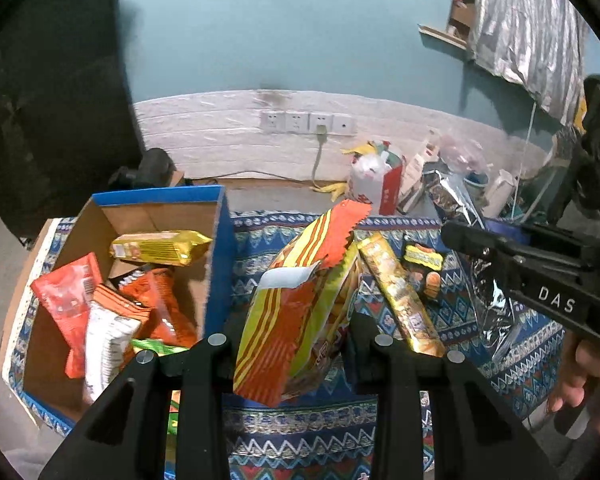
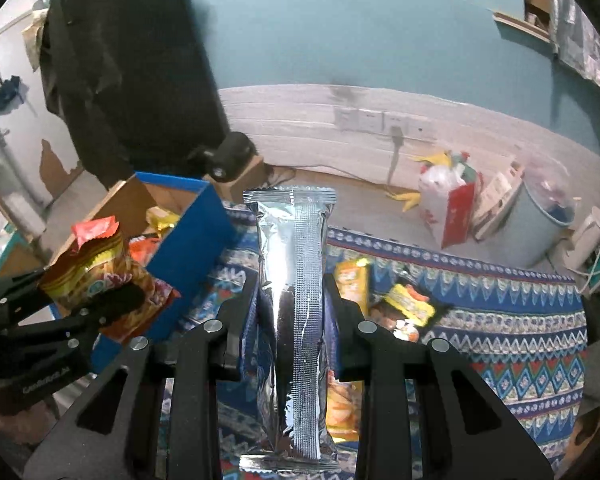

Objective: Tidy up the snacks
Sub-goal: 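Carry the orange bag and silver bar over the box and open both tools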

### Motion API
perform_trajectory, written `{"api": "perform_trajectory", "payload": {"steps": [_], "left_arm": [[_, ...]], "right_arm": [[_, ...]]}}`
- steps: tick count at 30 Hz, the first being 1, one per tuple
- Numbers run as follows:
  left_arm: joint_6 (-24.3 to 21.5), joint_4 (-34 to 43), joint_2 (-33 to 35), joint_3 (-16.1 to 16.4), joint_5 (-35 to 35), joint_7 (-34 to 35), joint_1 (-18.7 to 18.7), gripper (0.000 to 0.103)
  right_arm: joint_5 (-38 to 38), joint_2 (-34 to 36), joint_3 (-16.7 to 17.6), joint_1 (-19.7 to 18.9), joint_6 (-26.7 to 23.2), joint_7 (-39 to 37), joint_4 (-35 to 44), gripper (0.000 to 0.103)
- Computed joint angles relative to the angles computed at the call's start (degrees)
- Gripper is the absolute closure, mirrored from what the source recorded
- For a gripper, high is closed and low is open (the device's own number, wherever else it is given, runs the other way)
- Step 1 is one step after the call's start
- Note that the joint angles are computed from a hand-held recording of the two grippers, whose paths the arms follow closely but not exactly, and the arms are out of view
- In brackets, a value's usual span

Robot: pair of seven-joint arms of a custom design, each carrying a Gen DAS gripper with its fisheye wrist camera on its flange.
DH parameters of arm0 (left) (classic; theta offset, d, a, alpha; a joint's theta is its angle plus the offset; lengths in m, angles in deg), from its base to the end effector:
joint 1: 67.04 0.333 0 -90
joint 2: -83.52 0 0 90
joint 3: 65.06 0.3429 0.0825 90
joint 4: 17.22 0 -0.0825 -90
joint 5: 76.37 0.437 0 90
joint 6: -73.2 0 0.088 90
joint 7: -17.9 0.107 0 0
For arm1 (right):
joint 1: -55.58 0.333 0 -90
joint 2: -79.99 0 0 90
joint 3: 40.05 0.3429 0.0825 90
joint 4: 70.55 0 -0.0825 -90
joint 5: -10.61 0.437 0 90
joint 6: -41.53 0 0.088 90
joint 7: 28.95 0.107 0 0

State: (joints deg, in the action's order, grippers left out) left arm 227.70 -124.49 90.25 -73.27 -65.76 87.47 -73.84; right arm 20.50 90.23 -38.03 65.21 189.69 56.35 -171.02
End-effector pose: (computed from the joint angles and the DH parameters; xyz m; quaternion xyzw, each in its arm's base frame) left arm 0.6667 -0.1809 0.5377 -0.6502 0.6740 -0.2804 0.2105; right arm 0.7011 0.1396 0.5468 -0.7215 0.6102 -0.1600 0.2854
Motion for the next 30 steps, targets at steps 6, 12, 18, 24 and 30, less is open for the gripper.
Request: {"api": "perform_trajectory", "payload": {"steps": [6,12,18,24,30], "left_arm": [[0.59,-1.59,-1.53,0.96,0.31,-1.73,1.24,0.069],[0.40,-3.53,-2.80,1.51,0.12,-3.38,2.79,0.069],[0.04,-5.35,-4.12,1.96,0.54,-5.01,4.20,0.069],[-1.25,-6.67,-4.45,2.30,-0.21,-5.43,5.58,0.069],[-3.00,-7.27,-4.10,2.62,-2.91,-4.39,6.73,0.069]], "right_arm": [[1.53,2.20,1.05,0.57,-0.77,-1.01,3.05,0.076],[3.18,4.69,2.05,1.24,-1.96,-2.32,6.34,0.076],[3.72,7.27,2.76,2.17,-2.89,-3.03,9.62,0.076],[3.75,9.55,3.42,3.32,-3.74,-3.17,12.72,0.076],[3.81,11.93,4.02,4.28,-4.82,-3.36,15.84,0.076]]}}
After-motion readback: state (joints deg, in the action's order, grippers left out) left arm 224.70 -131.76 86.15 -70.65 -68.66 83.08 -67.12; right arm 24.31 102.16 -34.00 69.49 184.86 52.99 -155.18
